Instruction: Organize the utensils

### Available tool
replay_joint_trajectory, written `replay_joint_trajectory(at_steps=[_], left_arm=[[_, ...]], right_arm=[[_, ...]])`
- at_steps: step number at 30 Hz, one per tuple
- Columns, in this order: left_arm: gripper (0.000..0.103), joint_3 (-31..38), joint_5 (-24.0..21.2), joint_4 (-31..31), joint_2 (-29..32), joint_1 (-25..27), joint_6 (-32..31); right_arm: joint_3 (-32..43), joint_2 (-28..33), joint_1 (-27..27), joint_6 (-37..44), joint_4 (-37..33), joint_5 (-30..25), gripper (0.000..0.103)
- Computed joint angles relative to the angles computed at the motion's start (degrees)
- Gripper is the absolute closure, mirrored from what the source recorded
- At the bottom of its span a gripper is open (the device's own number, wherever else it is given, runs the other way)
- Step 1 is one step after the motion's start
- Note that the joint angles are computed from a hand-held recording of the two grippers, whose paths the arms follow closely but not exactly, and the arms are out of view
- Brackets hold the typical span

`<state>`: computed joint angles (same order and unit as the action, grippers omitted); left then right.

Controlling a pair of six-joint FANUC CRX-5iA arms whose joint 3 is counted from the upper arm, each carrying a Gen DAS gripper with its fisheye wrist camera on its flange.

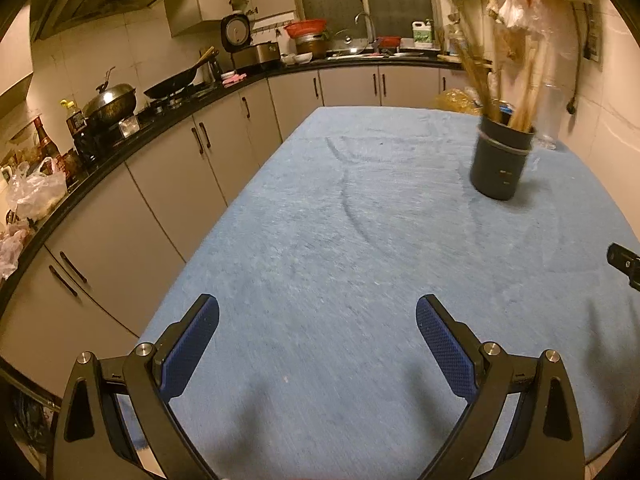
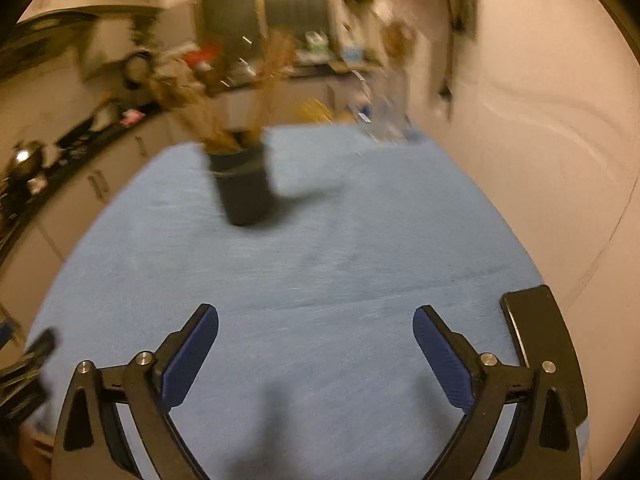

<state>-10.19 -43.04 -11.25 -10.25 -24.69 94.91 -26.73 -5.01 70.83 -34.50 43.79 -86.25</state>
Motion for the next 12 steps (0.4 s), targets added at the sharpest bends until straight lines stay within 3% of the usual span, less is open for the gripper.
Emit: replay_joint_trajectory(at_steps=[4, 9, 12], left_arm=[[0.005, 3.54, -1.20, 0.39, 4.49, 1.79, 0.19], [0.005, 9.52, -5.10, 1.53, 11.30, 4.31, 0.22], [0.005, 10.84, -6.10, 7.07, 14.41, 6.70, -4.27]], right_arm=[[-1.86, -1.49, -6.52, 4.47, -5.40, -0.17, 0.003], [-5.10, -4.88, -10.88, 4.47, -6.68, 6.43, 0.003], [-3.94, -2.74, -12.38, 6.82, -8.53, 6.63, 0.000]])
